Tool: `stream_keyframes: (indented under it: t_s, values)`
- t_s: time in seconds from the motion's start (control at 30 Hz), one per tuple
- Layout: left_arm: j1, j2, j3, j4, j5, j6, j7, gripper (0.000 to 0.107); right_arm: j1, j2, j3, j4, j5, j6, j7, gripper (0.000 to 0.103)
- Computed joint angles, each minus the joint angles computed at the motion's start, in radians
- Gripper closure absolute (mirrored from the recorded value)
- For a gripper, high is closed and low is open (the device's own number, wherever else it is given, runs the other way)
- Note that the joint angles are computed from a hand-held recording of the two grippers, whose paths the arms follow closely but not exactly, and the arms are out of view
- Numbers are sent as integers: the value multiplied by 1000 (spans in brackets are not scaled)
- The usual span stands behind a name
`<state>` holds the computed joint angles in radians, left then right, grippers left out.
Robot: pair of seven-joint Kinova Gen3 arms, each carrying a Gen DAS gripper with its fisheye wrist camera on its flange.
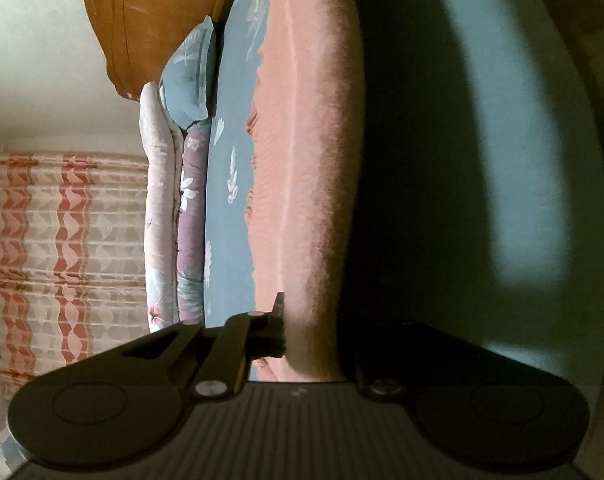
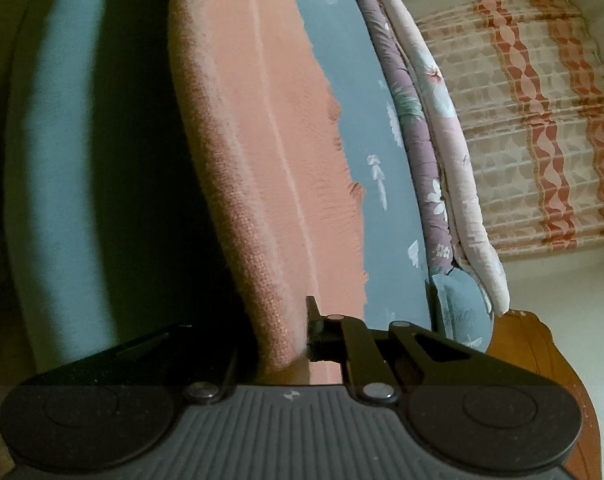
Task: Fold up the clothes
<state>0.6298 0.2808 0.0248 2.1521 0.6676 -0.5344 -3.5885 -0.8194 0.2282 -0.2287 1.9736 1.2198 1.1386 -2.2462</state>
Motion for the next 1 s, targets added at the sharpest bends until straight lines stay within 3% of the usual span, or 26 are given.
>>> stream_keyframes:
  t_s: [0.17, 0.37, 0.47, 0.57, 0.73, 0.83, 0.93, 1.0]
  values:
    - [16, 1, 26, 60, -1, -82, 53, 100, -42, 18, -15, 18, -12, 48, -69, 90]
    - [22, -1, 34, 102, -9, -118, 117, 99, -58, 12, -24, 29, -36, 57, -101, 89]
    - [104, -10, -53, 133, -28, -122, 185, 97, -67, 15, -28, 33, -53, 62, -121, 84]
    - [122, -66, -89, 147, 5, -31, 181, 90, -69, -26, -42, 55, -108, 50, -127, 77]
    - [-81, -217, 60, 158, 207, 172, 94, 90, -92, -104, -86, 91, -214, 122, -174, 74]
    - [-137, -272, 33, 114, 329, 294, 89, 90, -81, -168, -106, 95, -258, 147, -212, 72]
    - [-191, -263, 48, 40, 437, 335, 52, 90, -54, -206, -119, 96, -217, 139, -271, 68]
    - [-231, -239, 75, -5, 442, 353, 89, 90, -29, -213, -120, 97, -166, 106, -314, 65]
